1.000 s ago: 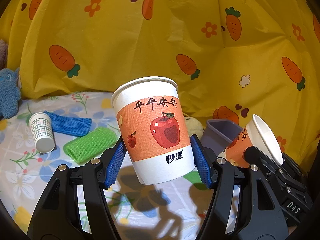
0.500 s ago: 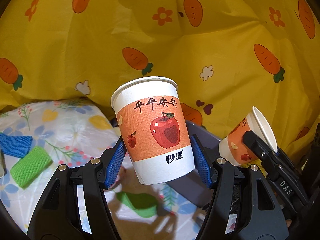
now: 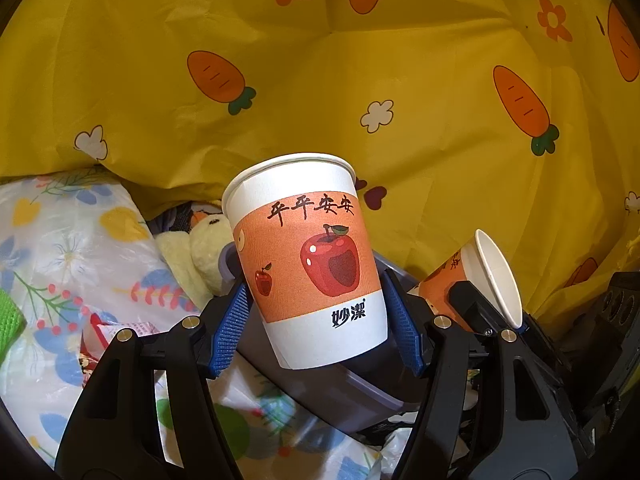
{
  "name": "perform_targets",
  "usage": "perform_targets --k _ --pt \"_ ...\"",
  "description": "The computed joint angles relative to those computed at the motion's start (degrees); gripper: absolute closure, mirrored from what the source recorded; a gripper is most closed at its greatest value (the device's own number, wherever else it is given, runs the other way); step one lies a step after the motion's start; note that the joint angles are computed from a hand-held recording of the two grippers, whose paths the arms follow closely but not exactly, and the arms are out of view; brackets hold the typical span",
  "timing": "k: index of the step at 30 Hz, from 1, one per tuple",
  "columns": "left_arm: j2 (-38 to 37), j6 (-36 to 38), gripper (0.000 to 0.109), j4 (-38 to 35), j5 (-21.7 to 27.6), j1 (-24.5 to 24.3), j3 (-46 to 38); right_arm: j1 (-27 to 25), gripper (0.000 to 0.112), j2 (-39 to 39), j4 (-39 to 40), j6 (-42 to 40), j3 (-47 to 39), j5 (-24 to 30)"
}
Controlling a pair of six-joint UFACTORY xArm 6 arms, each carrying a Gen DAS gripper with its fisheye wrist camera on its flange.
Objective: Collect trash
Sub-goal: 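Open both tools over the grey bin to drop the cups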
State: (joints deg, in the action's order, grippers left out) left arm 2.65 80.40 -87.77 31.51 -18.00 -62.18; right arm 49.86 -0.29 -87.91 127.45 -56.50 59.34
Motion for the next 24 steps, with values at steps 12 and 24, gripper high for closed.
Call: perform_targets --k 12,24 --pt "3.59 -3.38 0.045 1.95 3.99 -0.01 -2.87 -0.47 0.051 1.0 0.75 0.14 -0.16 -0.24" --pt "6.52 -5.24 0.045 2.91 5.85 -0.52 -5.32 -1.52 0.05 1.2 0.69 0.83 0.49 -1.46"
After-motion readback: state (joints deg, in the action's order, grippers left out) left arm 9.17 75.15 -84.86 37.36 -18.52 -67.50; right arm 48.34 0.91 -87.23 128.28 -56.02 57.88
